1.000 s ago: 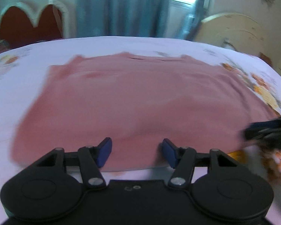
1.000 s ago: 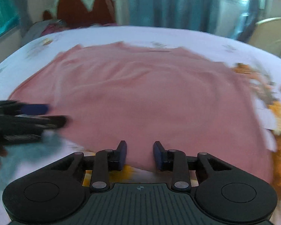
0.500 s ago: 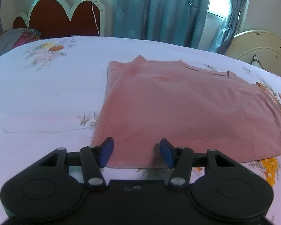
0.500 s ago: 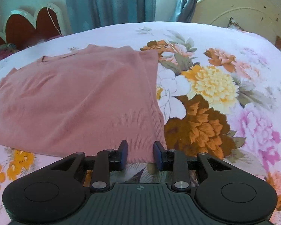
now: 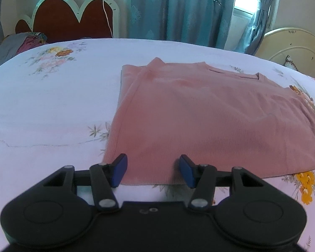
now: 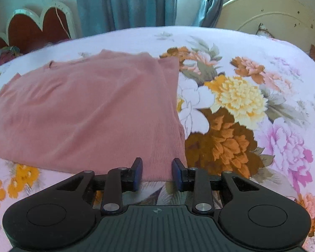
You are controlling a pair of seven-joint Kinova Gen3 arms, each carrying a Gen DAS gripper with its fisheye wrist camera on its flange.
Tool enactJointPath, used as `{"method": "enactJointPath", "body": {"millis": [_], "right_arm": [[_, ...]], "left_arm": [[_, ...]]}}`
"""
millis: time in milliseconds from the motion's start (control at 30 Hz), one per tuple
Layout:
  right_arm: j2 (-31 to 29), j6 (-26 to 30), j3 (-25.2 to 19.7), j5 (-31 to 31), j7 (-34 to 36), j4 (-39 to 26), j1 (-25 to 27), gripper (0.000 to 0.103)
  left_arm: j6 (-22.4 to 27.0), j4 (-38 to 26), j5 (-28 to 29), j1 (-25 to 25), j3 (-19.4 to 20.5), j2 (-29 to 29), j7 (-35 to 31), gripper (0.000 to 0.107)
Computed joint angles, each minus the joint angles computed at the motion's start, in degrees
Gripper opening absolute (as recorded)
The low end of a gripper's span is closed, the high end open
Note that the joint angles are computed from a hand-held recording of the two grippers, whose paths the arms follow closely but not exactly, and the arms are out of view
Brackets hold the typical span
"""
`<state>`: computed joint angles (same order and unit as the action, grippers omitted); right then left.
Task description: Fold small clothes
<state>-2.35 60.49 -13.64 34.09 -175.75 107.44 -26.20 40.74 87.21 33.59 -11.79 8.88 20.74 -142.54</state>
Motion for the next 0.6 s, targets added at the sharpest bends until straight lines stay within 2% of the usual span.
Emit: {"method": "enactJointPath", "body": {"millis": [67,133,200,333,600], "right_arm": [[0.63,-0.18,2.23,0.05,-0.32,0.4,-2.39,0.032],[1.02,-0.63,4.38,-1.23,2.88,0.55,-3.83,0.032],[1.91,0.8,2.46,-1.75,4.66,-0.79,-2.02,0.032],[1.83,0.22,-4.81,-1.79,3.98,-0.48,5.5,0.032],[0.82,-1.36,-4.97,-1.96,4.86,0.71,6.13,0.031]], "left_arm": [[-0.28,0.26,0.14,-0.02,0.06,-0.04,-0.2,0.054],[-0.61,0.55,0.39,-0.07,0.12,-0.08,-0.32,0.054],[-0.52,0.49,0.44,-0.12,0.13,-0.01,-0.38,0.054],[-0.51,0.42,0.02,0.18,-0.05,-0.05,0.03,0.054],[-0.45,0.32,-0.11,0.04,0.08,0.25,0.01,0.056]]}}
